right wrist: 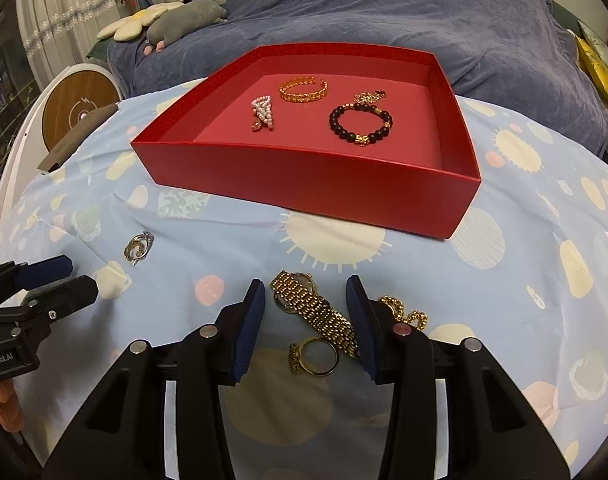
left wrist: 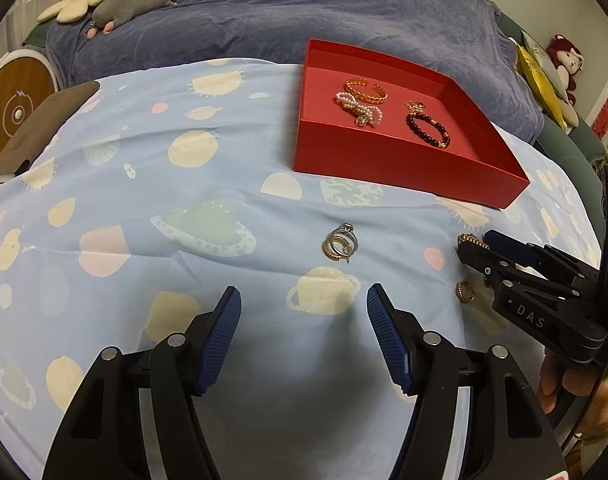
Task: Organize jewelry
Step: 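Move the right tool toward the gold watch band and rings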
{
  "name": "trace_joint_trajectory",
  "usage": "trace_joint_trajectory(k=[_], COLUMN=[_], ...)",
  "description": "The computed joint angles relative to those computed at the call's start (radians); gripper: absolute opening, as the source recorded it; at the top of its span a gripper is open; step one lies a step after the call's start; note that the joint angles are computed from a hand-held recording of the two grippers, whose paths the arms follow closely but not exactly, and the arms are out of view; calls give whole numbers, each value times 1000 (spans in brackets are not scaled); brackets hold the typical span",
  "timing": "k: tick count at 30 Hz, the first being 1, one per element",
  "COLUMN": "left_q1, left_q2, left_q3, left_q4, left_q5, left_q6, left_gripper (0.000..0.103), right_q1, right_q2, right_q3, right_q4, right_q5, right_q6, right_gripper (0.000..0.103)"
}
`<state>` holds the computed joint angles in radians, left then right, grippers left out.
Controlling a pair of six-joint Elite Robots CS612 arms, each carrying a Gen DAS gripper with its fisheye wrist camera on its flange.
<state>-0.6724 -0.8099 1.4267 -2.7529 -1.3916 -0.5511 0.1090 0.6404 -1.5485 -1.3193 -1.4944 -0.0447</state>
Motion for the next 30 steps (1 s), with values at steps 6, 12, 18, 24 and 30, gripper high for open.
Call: trace_joint_trajectory(k=[6,12,18,24,30], left_q1=[4,4,-5,-18,-27], left_q2=[-5,-3,1,8,15], left_q3=[8,7,-6,-21,-40], left_q4=[-8,-17,-19,-14,-10], left_q5=[-5,-7,-7,-8,-19], left_q6=[-5,-8,8,29,22], left_gripper=[63,63,63,63,63], right_q1=[7,0,-22,-45,-50], right_q2=[-2,-3,-1,4,7], right_q3=[1,-29,-83,-116,-95], right_q4=[-1,-5,-21,-4,20], right_q5=[-15,18,50,75,76], right_q6=[-5,18,57,71,114], right_gripper=[21,20,0,0,39])
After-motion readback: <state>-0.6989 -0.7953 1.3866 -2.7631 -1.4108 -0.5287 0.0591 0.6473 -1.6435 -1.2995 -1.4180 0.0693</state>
